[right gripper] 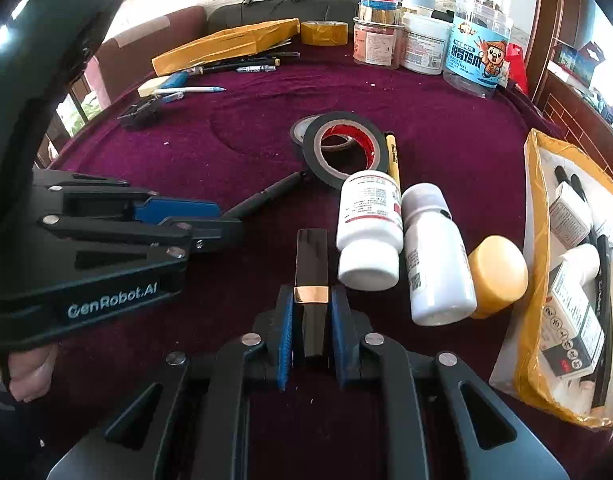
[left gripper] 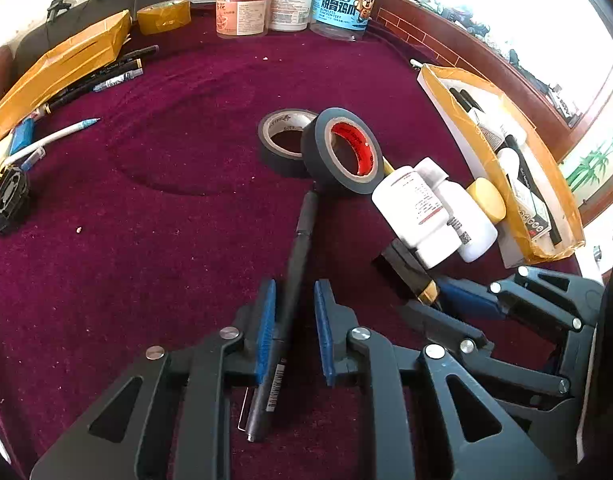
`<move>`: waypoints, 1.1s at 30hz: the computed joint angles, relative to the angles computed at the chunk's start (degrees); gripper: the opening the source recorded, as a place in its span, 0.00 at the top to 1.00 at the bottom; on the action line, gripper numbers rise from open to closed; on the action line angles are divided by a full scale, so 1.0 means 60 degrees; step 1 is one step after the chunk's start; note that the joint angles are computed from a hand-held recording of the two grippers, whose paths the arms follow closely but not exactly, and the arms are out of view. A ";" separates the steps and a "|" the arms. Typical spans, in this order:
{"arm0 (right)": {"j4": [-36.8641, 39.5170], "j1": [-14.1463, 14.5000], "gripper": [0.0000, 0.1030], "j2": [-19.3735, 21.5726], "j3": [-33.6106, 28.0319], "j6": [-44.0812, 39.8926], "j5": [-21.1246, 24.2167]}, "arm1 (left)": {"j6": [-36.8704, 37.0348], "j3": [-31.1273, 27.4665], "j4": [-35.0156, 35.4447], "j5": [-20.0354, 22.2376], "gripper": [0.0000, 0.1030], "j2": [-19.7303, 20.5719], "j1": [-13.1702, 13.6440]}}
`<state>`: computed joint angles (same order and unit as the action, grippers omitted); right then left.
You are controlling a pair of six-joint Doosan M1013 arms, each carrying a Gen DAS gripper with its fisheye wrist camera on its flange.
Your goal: Organize rigid objects
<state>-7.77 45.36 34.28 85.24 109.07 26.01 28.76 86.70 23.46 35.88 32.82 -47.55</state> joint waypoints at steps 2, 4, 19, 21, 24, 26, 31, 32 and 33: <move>0.1258 -0.0154 0.85 -0.0130 0.0223 -0.0765 -0.0317 | -0.0079 0.0070 -0.0037 -0.0143 0.90 -0.0048 0.0025; 0.1714 -0.0211 0.85 -0.0233 0.0392 -0.1029 -0.0548 | -0.0116 0.0163 -0.0001 -0.0388 0.94 -0.0115 0.0027; 0.2731 -0.0270 0.85 -0.0618 0.0869 -0.1607 -0.1046 | 0.0718 0.0003 -0.0949 -0.0108 0.88 -0.0074 0.0128; 0.2548 -0.0253 0.85 -0.0622 0.0888 -0.1457 -0.1060 | 0.0839 0.0017 -0.1108 -0.0139 0.80 -0.0085 0.0142; 0.2683 -0.0271 0.85 -0.0631 0.0910 -0.1578 -0.1063 | 0.0844 -0.0053 -0.0881 0.0012 0.72 -0.0045 0.0062; 0.2655 -0.0274 0.85 -0.0639 0.0921 -0.1530 -0.1061 | 0.0919 -0.0060 -0.0896 -0.0012 0.66 -0.0035 0.0040; 0.2736 -0.0287 0.85 -0.0627 0.0918 -0.1523 -0.1098 | 0.0939 -0.0062 -0.0648 -0.0104 0.56 -0.0006 -0.0027; 0.2763 -0.0289 0.85 -0.0626 0.0922 -0.1534 -0.1104 | 0.0716 -0.0100 -0.0297 0.0025 0.56 0.0029 -0.0099; 0.2773 -0.0292 0.85 -0.0621 0.0920 -0.1532 -0.1102 | 0.0504 -0.0133 -0.0006 0.0156 0.60 0.0055 -0.0157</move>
<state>8.87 43.61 30.55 90.76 99.88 19.40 31.78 85.90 23.42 36.82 33.15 -48.50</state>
